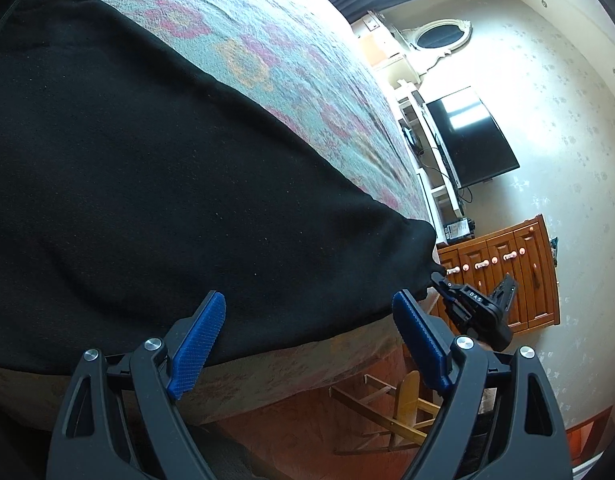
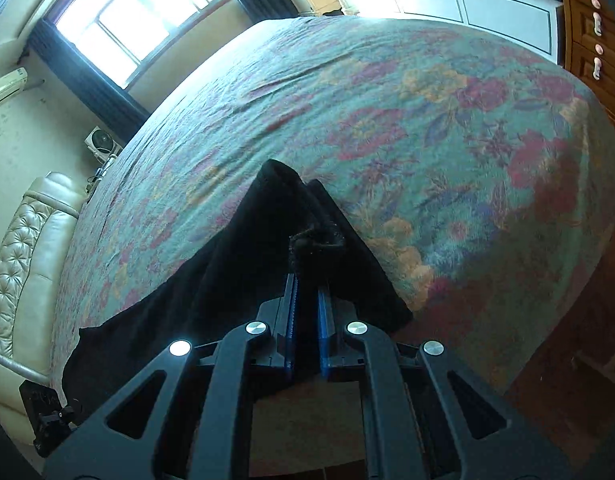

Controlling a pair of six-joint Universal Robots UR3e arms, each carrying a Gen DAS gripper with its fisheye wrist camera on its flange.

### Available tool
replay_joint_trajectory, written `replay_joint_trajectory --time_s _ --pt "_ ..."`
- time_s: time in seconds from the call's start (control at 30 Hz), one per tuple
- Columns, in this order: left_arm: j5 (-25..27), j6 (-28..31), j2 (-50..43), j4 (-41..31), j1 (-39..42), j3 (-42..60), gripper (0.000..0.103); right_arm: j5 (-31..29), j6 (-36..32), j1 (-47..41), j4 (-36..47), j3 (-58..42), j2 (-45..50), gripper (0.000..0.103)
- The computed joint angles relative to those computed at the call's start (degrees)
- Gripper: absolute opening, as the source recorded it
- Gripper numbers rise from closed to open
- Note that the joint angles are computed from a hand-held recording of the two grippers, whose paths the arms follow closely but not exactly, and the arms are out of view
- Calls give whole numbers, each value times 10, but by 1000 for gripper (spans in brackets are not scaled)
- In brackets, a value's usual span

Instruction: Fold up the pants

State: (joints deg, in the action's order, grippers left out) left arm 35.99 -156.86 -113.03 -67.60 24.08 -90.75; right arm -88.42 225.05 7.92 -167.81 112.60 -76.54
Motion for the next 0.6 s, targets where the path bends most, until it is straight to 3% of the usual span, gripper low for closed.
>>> replay_joint_trajectory --time_s 0.17,0.23,0.33,0.4,0.43,0.6 --pt "6 -3 3 10 -8 -5 84 56 53 -33 -151 122 9 10" --pt "5 -5 1 5 -8 1 84 73 78 -42 -198 150 8 15" --pt "-1 -3 2 -4 -5 2 84 81 117 -50 -260 188 1 31" --pt "-3 -2 4 -4 -4 0 84 61 139 -45 -275 201 -10 53" --pt "-3 -1 7 0 -2 -7 84 34 151 -35 -241 195 -25 60" --pt "-3 7 9 -1 -1 -9 84 -39 177 9 -247 180 -31 62"
